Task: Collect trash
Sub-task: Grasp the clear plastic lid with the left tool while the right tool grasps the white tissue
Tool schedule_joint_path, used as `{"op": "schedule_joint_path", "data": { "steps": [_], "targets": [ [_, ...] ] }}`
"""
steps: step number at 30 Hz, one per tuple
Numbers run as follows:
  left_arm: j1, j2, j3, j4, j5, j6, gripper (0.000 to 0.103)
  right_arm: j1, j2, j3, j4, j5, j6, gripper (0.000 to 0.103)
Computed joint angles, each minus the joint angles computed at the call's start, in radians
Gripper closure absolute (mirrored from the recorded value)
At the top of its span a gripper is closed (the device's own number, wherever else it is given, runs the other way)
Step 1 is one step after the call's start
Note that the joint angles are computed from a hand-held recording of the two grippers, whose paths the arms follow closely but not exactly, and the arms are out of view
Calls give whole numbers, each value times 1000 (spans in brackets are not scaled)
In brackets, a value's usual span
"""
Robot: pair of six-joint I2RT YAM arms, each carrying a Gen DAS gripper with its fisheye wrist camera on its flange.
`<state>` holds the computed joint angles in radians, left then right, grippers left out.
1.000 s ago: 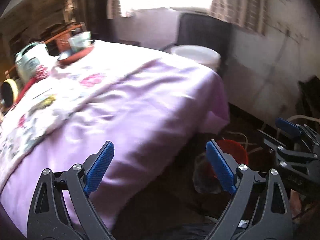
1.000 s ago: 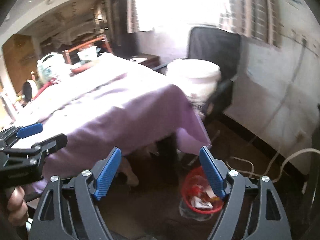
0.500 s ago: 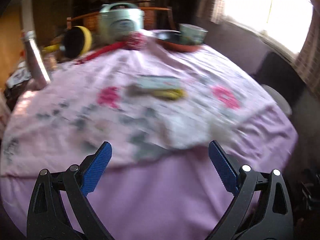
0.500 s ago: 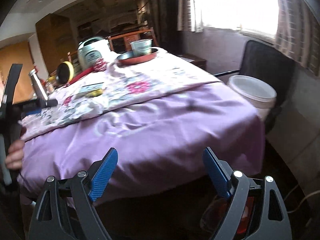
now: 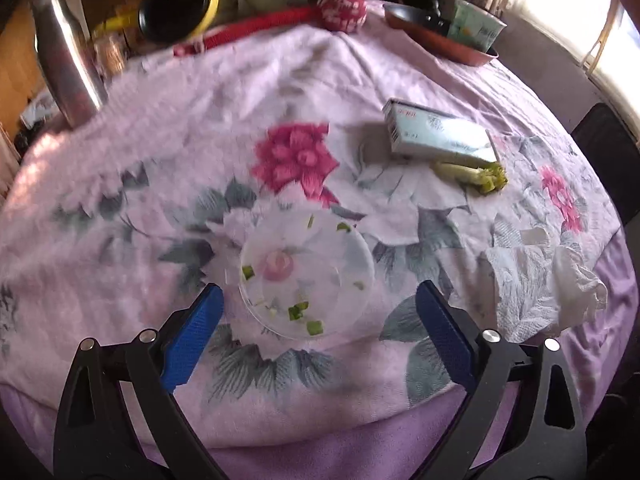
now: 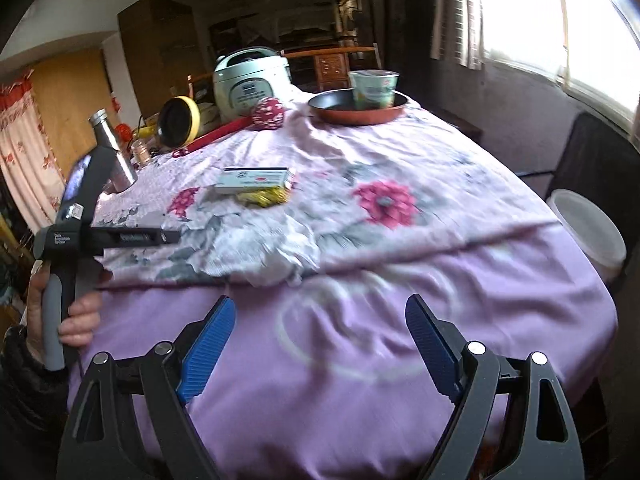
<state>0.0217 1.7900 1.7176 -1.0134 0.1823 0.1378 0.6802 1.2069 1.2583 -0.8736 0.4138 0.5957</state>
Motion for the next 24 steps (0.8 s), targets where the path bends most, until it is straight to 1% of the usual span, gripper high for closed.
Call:
{"op": "schedule_joint_path", "data": {
  "steps": [1, 2, 3, 4, 5, 10, 11, 12, 13, 14, 15, 16, 18, 20, 24],
  "targets": [
    [7, -5, -9, 9, 4, -4, 15, -11, 32, 18, 16, -14, -17, 17],
    [6, -14, -19, 22, -3, -3, 25, -22, 65, 36, 30, -28, -29, 17],
    [1, -26, -34, 38, -21, 5, 32, -34, 92, 50, 45, -43, -39, 17],
    [-2, -34, -46, 50, -33, 8, 45, -47, 114, 60, 59, -58, -48, 17],
    [-3, -40, -52, 56, -34, 11, 51, -63, 139, 74, 75, -76, -58, 17],
    [14, -44, -39, 48, 19, 8, 51, -114, 234, 124, 110, -139, -72, 18],
    [16, -44, -36, 45, 25, 7, 51, -120, 247, 129, 114, -145, -70, 23],
    [19, -48, -36, 45, 30, 6, 51, -126, 260, 132, 116, -154, -70, 43],
    [19, -45, -32, 47, 30, 3, 51, -132, 277, 138, 109, -173, -74, 60],
    [19, -43, -28, 49, 28, 0, 51, -137, 289, 141, 102, -200, -76, 97],
    [19, -48, -31, 53, 25, -1, 51, -141, 283, 125, 113, -227, -71, 97],
    [18, -46, -29, 56, 21, -3, 51, -136, 267, 104, 131, -226, -63, 97],
    [15, -48, -32, 62, 14, -2, 51, -101, 204, 51, 157, -168, -49, 97],
    [14, -56, -40, 68, 15, -1, 51, -83, 147, 16, 172, -154, -39, 97],
    [15, -85, -69, 94, 30, 8, 51, -57, 24, -18, 134, -84, -13, 97]
  ]
}}
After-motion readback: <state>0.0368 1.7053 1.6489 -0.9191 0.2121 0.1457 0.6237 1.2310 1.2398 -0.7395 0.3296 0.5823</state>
